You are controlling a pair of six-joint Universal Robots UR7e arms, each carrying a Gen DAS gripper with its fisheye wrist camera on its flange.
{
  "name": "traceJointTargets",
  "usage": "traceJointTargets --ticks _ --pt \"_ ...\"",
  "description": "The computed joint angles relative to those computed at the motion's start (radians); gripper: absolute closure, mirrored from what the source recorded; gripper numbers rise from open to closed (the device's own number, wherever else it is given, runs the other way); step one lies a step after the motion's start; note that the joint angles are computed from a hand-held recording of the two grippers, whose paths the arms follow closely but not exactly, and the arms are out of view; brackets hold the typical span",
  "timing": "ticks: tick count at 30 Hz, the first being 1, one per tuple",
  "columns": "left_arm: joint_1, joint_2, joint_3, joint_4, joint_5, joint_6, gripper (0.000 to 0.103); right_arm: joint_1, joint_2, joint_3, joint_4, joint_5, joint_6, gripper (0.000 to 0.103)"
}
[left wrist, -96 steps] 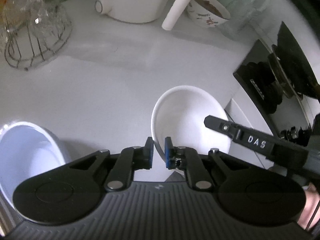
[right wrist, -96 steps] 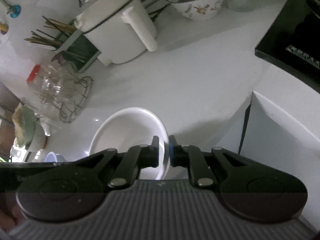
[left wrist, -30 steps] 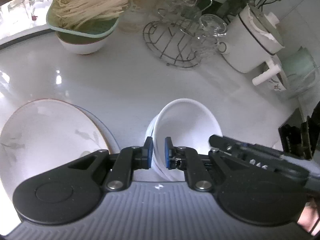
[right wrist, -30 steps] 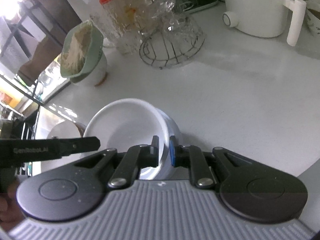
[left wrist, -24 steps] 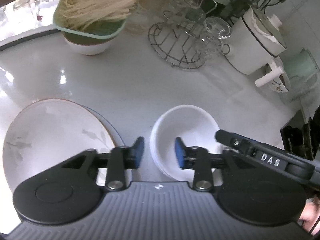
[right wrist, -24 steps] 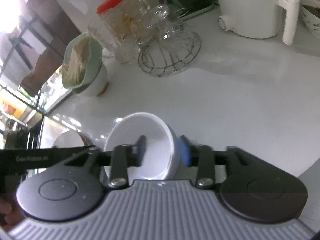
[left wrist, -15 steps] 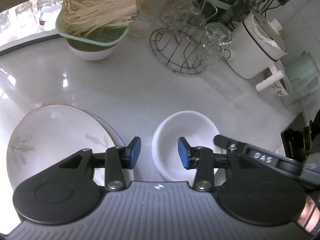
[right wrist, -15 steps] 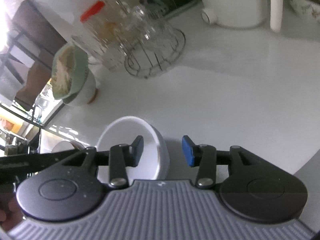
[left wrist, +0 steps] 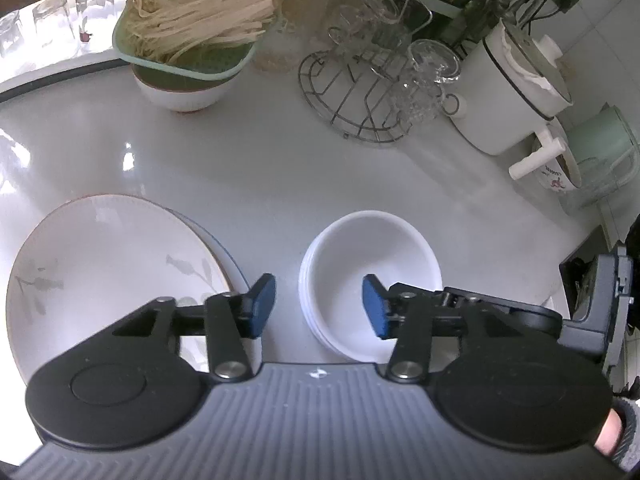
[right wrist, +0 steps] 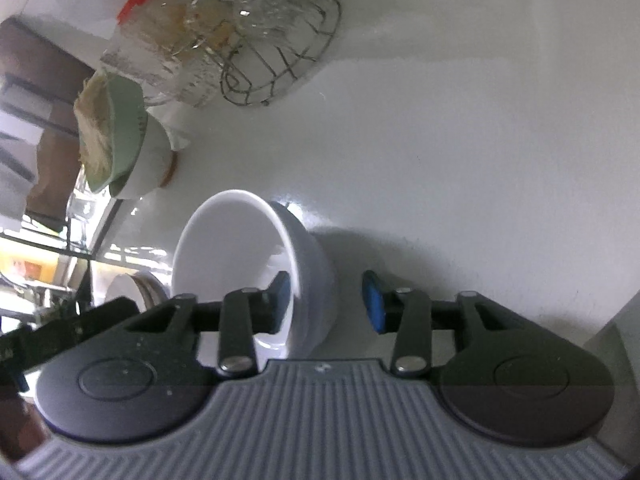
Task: Organize plates and bowls
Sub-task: 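Open both grippers and release the white bowl, then close both grippers on the rim of the nested bowl stack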
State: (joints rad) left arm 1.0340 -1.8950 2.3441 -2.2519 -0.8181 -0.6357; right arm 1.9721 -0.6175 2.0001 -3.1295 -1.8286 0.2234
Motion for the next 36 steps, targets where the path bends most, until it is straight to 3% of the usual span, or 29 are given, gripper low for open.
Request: traceJointTargets --ticks 6,9,20,31,36 --pt "0.005 0.013 0.001 -0.010 -0.006 -0.019 0.035 -0.010 -0.002 0.001 0.003 0.036 0.003 0.081" --pt "0.005 0.027 0.003 -0.022 -0.011 -0.010 0.033 -0.003 -0.006 0.001 0.004 0.013 -0.016 0.089" --pt "0.033 0.184 -0.018 -0.133 -0.085 0.068 0.031 -0.016 -0.059 0.047 -0.035 -0.070 -0.021 0.090" --pt "0.069 0.312 -0.034 -0.220 -0.158 0.093 0.032 -0.052 -0.106 0.099 -0.071 -0.096 0.002 0.090" --pt "0.085 0.343 -0.037 -0.239 -0.172 0.091 0.040 -0.060 -0.112 0.109 -0.073 -0.087 -0.007 0.091"
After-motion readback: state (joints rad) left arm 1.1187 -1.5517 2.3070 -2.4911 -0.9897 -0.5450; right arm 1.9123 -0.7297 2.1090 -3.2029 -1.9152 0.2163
